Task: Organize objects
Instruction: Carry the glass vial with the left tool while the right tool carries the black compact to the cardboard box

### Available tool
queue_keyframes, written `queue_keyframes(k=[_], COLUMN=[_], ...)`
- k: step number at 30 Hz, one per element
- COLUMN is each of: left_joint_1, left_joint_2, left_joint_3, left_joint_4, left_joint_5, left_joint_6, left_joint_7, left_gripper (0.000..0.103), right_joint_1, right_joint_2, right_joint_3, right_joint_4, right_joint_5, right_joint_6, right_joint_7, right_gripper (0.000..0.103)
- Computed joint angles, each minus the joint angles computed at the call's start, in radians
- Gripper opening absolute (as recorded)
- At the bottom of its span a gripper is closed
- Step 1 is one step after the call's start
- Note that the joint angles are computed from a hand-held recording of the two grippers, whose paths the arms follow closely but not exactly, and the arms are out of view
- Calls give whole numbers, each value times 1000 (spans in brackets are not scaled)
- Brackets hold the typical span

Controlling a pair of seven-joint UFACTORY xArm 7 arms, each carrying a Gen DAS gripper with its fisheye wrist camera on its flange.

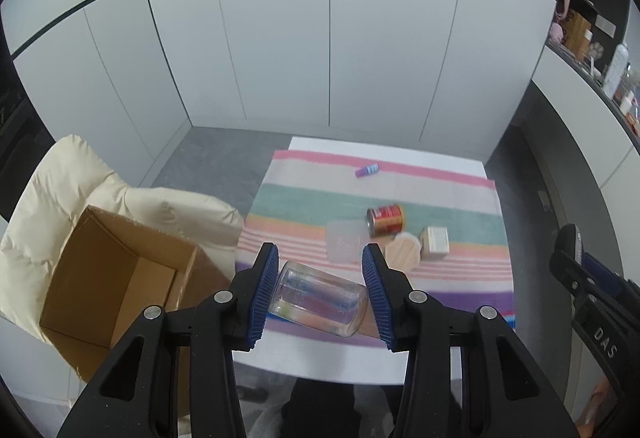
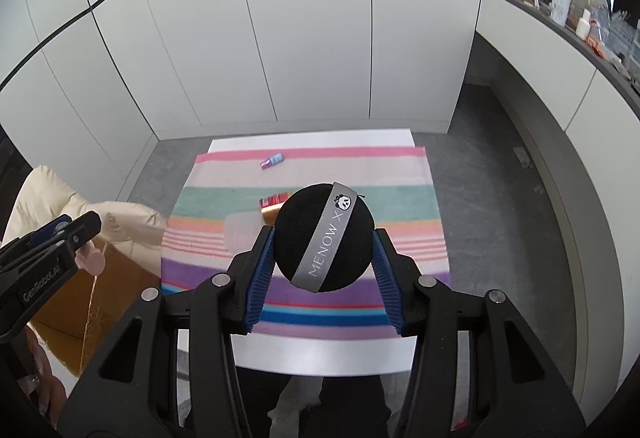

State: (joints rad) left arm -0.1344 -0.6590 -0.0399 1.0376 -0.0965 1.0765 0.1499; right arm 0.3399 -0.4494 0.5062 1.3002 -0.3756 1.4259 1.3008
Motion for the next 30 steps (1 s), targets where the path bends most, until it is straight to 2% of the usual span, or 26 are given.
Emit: queue_keyframes(k=[10,14,16,19,25,30], left_joint_1=[1,8,13,24,77,147], left_joint_2=[-104,-119,-120,-113,-66,-16], left_joint_3=[54,60,66,72,93,109], left_joint_4=[-77,-91,-95,-94,-93,-106], left_joint_5=[-15,-21,-24,-22,7,61], left_joint_6=[85,91,91,86,37,-35], left_joint_7=[90,113,122,133,143,137], left_gripper=[45,45,45,45,45,45], right_joint_1=[50,77,80,90,142,201], right_joint_2=[9,21,44,91,186,325], right_joint_3=[44,44,56,67,42,25], right_joint_4=[-22,-28,-8,32,98,213], right_joint_5=[55,77,62,29,-18,-96], right_joint_6=[4,-34,-19,13,15,28], right_joint_7=[100,124,132,145,152,125], right_gripper=[50,50,50,50,50,50])
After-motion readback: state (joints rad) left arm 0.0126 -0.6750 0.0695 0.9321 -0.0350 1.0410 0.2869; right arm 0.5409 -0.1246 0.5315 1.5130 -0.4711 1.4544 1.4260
